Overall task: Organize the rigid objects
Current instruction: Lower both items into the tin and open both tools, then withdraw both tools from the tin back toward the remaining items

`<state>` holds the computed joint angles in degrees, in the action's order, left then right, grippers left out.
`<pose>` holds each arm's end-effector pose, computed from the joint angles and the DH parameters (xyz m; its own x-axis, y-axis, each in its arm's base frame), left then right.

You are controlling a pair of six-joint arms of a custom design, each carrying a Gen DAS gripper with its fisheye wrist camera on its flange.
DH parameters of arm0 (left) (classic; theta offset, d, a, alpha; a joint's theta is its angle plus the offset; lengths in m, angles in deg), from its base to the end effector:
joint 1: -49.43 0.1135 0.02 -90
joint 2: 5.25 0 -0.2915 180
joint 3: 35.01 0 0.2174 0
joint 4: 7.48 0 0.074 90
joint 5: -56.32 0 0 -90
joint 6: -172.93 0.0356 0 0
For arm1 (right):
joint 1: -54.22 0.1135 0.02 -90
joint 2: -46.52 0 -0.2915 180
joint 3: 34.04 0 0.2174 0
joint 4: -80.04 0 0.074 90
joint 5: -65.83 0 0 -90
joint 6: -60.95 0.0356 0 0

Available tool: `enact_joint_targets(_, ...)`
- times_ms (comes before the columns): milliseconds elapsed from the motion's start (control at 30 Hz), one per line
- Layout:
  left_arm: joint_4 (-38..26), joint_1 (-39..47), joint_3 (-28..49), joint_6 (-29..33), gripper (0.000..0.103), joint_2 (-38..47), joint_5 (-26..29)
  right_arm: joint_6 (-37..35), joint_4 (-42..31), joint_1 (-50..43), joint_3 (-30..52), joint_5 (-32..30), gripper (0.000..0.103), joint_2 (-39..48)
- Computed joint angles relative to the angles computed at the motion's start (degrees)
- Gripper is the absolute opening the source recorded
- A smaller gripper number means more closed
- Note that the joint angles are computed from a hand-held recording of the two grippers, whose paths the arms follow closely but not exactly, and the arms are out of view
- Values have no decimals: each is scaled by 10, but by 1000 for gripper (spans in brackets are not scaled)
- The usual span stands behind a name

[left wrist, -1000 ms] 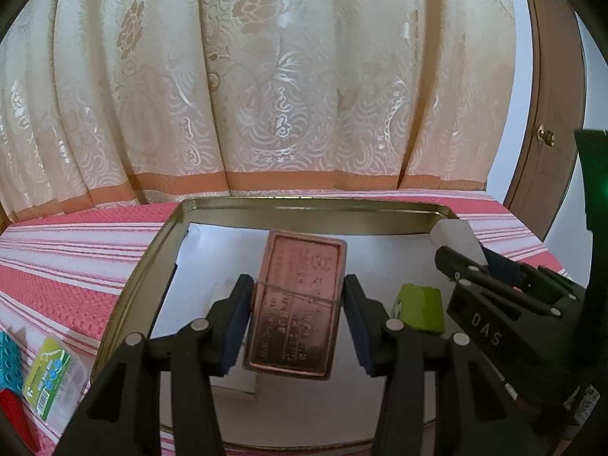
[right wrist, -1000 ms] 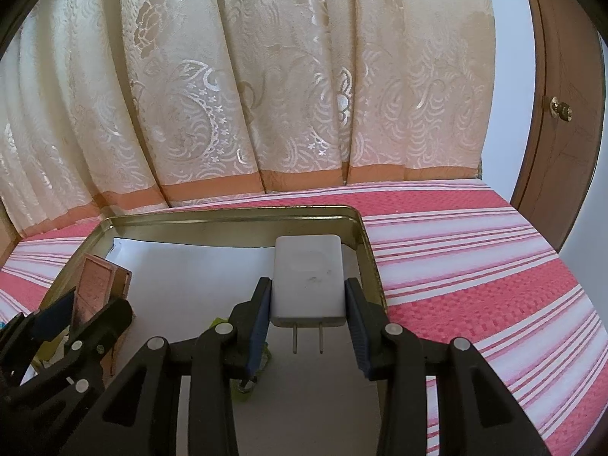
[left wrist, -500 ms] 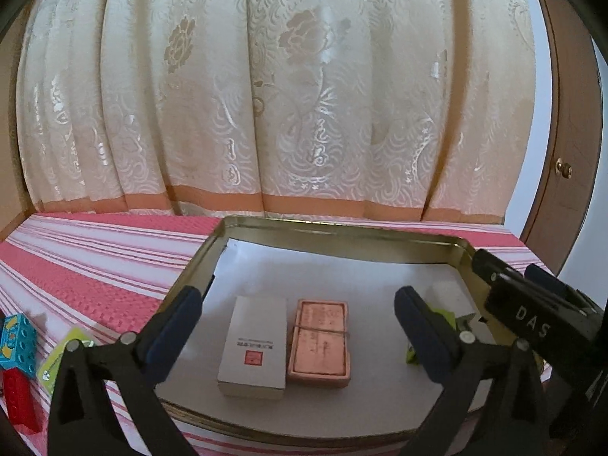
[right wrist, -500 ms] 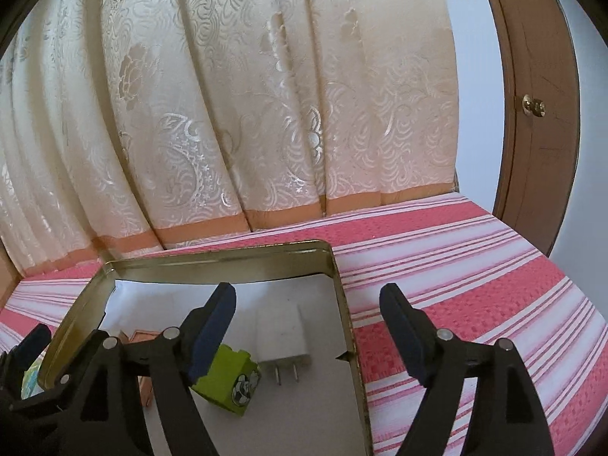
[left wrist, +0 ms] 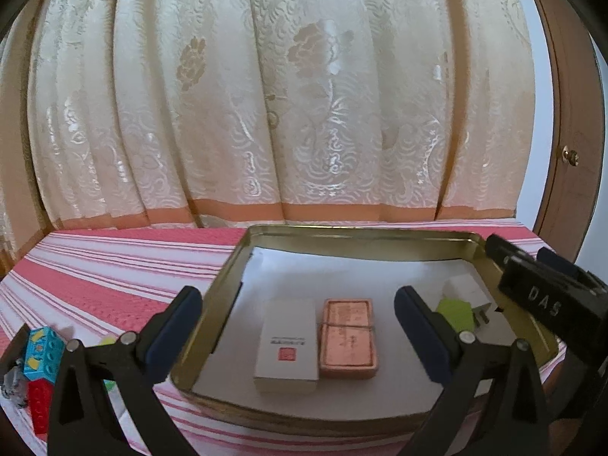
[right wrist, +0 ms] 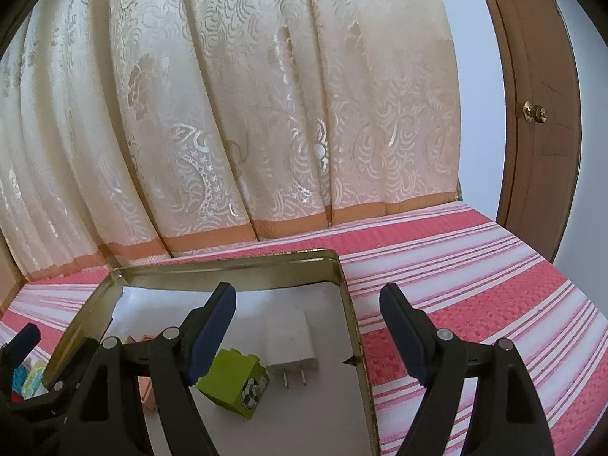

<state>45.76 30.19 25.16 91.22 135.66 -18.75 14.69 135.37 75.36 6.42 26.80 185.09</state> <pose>0.3533 -0.1330 0.0327 -0.3544 0.2712 -0.8949 0.5914 0.8063 0.0102 0.2699 0.0747 0.0257 -0.2470 0.3713 -0.8951 0.6581 0.7423 0.1263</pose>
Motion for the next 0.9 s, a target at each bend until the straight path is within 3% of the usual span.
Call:
enact_joint_targets(267,37,17,-14,6,103,4,-16,-29,85,25,-18,48,80,22)
enact_joint_targets(633,54,47,-26,11,103,8,0,-52,88,52,-8,87,80,30)
enact_joint_targets(900,39,64,-25,13,103,1,15,-9,55,66,-6,77,80,20)
